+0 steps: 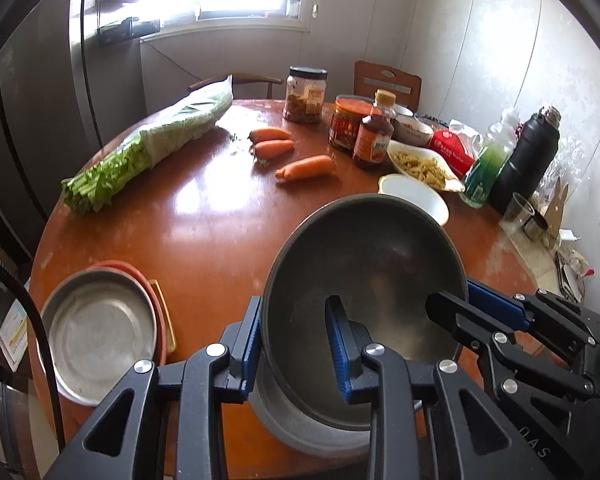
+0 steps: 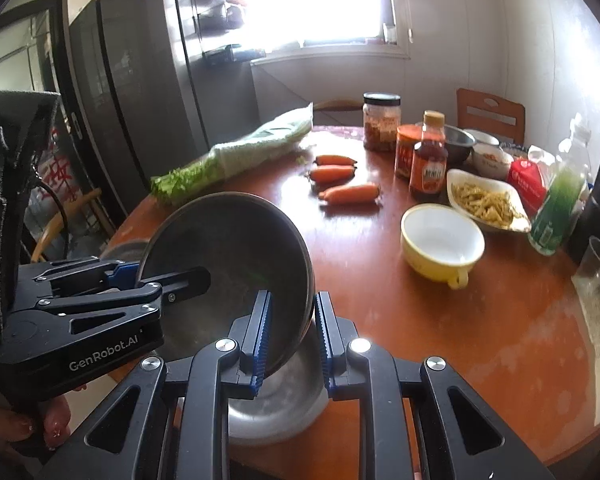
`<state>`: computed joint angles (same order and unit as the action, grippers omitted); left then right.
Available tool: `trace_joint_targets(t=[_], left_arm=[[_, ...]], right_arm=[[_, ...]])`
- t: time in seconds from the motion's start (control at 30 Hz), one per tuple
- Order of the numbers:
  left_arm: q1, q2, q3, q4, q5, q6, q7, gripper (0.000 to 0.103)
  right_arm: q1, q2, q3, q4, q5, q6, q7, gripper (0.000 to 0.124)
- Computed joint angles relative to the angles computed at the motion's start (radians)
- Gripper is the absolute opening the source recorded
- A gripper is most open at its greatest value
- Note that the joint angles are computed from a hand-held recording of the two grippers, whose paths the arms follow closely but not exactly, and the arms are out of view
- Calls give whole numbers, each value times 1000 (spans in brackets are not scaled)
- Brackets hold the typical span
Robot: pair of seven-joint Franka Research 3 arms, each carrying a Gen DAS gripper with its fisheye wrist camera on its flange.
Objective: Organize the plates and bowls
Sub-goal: 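Carry the medium steel bowl and lower it into the large bowl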
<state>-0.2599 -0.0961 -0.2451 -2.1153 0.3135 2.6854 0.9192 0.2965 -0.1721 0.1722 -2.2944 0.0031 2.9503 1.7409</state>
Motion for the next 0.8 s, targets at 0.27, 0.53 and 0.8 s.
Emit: trace_joint_targets(t=[0.27,0.53,0.8], left_arm=[[-8,-10,-9,-62,15,33,-50,31],[-11,9,-10,-66,28,32,-71,31],[-16,28,-8,-71,24,39,-79,31]], right_arm=[[-10,-19,11,-52,-21,18,16,22],[-5,-9,5,-68,-3,15,-2,22],[5,-5,-5,-77,29,30,-32,22]])
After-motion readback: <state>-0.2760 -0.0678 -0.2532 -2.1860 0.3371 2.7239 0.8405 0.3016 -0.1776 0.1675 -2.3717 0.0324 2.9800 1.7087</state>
